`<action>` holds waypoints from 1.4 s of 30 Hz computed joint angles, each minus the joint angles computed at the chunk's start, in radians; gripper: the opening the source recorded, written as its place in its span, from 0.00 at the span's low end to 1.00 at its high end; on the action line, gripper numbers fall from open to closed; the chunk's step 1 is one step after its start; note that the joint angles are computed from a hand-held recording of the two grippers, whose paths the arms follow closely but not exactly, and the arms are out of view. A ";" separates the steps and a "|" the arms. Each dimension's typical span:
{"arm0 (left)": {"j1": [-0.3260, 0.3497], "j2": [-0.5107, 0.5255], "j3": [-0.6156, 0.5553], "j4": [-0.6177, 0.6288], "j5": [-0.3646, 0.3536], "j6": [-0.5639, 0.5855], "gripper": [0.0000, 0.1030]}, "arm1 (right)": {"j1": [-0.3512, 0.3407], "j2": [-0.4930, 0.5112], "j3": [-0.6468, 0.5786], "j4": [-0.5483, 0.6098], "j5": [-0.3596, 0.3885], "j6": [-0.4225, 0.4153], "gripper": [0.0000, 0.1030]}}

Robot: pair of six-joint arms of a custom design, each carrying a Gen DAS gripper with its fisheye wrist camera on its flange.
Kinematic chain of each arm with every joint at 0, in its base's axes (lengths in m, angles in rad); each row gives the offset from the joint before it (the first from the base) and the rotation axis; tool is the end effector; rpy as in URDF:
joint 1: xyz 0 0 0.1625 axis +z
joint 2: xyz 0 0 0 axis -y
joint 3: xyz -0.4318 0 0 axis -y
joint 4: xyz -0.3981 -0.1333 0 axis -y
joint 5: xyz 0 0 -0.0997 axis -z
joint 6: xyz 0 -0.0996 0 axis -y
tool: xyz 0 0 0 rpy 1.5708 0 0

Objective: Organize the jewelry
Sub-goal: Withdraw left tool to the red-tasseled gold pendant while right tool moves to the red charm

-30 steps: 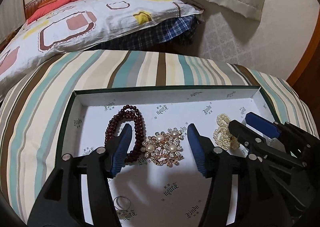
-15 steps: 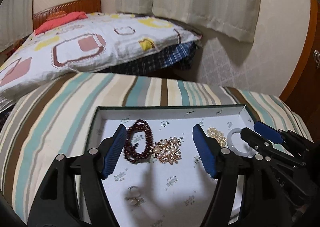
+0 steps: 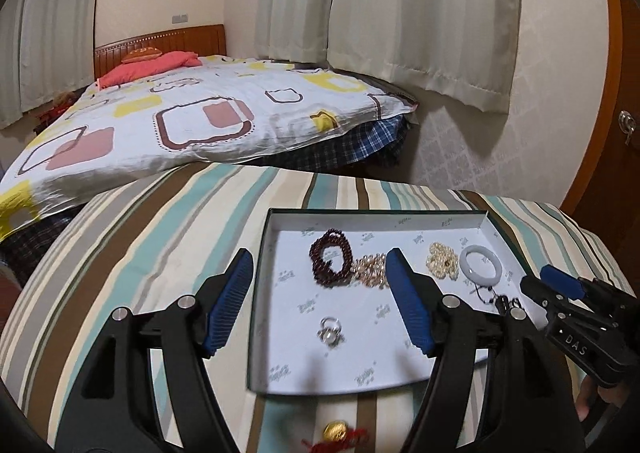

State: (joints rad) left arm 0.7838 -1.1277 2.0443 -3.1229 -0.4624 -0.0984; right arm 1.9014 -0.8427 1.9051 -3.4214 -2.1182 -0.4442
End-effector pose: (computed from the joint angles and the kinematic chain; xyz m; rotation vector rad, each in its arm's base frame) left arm -0.2212 -0.5345 0.2601 0.3071 2.1256 -1.1834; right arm 0.2756 -0.5522 0.1478 0.6460 -2.3236 0.9564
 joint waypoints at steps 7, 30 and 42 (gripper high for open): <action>-0.033 -0.065 0.091 0.065 0.014 -0.097 0.65 | 0.011 -0.033 0.099 -0.067 -0.031 0.015 0.35; -0.083 -0.181 0.275 0.338 -0.008 -0.362 0.65 | 0.015 -0.081 0.279 -0.138 -0.053 0.069 0.35; -0.053 -0.157 0.247 0.414 -0.057 -0.390 0.65 | 0.010 -0.080 0.287 -0.133 -0.044 0.079 0.35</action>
State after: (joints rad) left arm 0.7312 -1.2843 2.2914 -2.7084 -0.5192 -0.4883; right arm 1.9112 -0.9225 2.1922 -3.5545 -2.1624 -0.3654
